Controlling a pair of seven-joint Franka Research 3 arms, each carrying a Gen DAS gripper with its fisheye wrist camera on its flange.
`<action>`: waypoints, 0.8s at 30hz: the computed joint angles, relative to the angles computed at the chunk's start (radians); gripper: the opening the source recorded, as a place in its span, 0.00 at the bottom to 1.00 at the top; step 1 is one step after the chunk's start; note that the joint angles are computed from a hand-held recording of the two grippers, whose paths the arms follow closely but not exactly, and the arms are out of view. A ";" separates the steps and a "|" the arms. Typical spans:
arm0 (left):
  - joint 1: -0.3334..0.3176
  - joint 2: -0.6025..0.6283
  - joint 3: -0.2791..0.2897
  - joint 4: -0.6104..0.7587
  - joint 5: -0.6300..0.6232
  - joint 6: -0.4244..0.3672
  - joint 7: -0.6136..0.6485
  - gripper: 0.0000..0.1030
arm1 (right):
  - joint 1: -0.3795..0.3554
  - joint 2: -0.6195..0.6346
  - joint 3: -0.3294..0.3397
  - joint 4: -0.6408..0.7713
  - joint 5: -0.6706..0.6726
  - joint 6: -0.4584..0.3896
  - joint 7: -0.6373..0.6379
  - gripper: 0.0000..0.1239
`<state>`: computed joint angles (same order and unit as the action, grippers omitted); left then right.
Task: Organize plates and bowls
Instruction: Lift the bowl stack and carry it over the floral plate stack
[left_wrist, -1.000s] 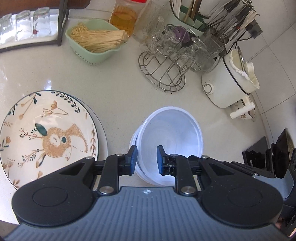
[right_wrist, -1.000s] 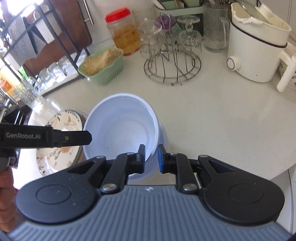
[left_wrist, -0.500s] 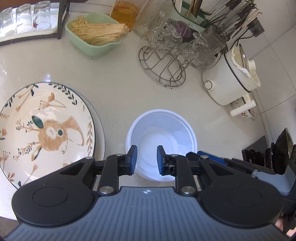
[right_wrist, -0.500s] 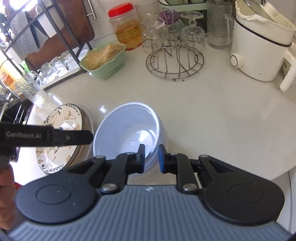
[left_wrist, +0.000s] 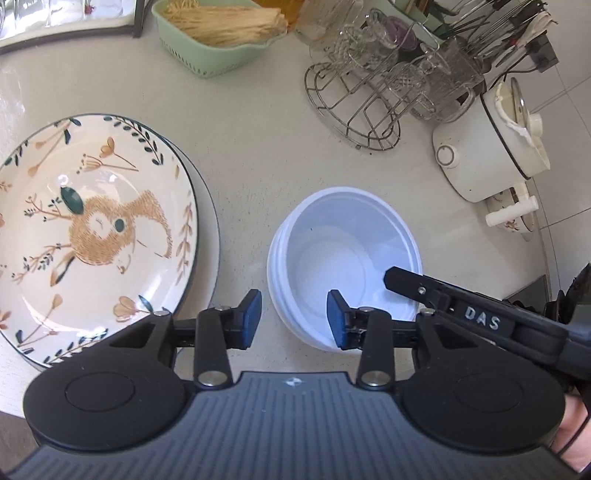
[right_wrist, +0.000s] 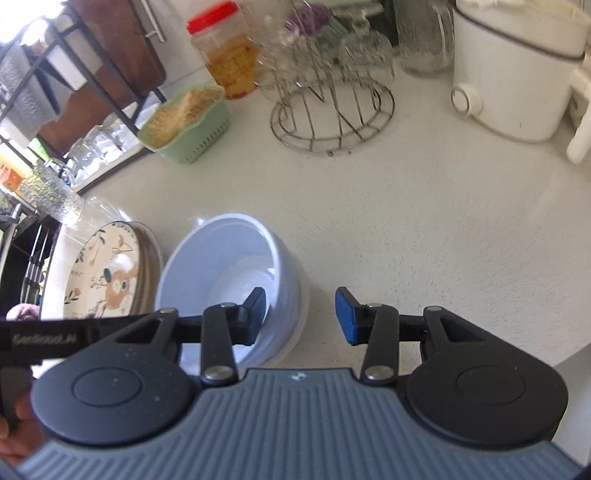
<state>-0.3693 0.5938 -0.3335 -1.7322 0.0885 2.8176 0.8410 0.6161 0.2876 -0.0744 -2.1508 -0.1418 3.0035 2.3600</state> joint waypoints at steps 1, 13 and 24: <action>-0.003 0.007 0.002 0.007 0.001 -0.003 -0.002 0.43 | -0.031 0.010 0.031 0.004 0.036 0.002 -0.026 0.34; -0.009 0.065 0.002 0.054 0.007 0.015 -0.012 0.42 | -0.305 0.090 0.346 0.035 0.471 0.058 -0.432 0.25; 0.008 0.039 -0.017 0.052 0.011 0.009 0.042 0.42 | -0.239 0.075 0.309 0.026 0.623 0.091 -0.505 0.25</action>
<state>-0.3611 0.6327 -0.3506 -1.6805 0.0994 2.8267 0.8829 0.3772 0.3625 0.2347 -2.1244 0.4813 3.0940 1.8548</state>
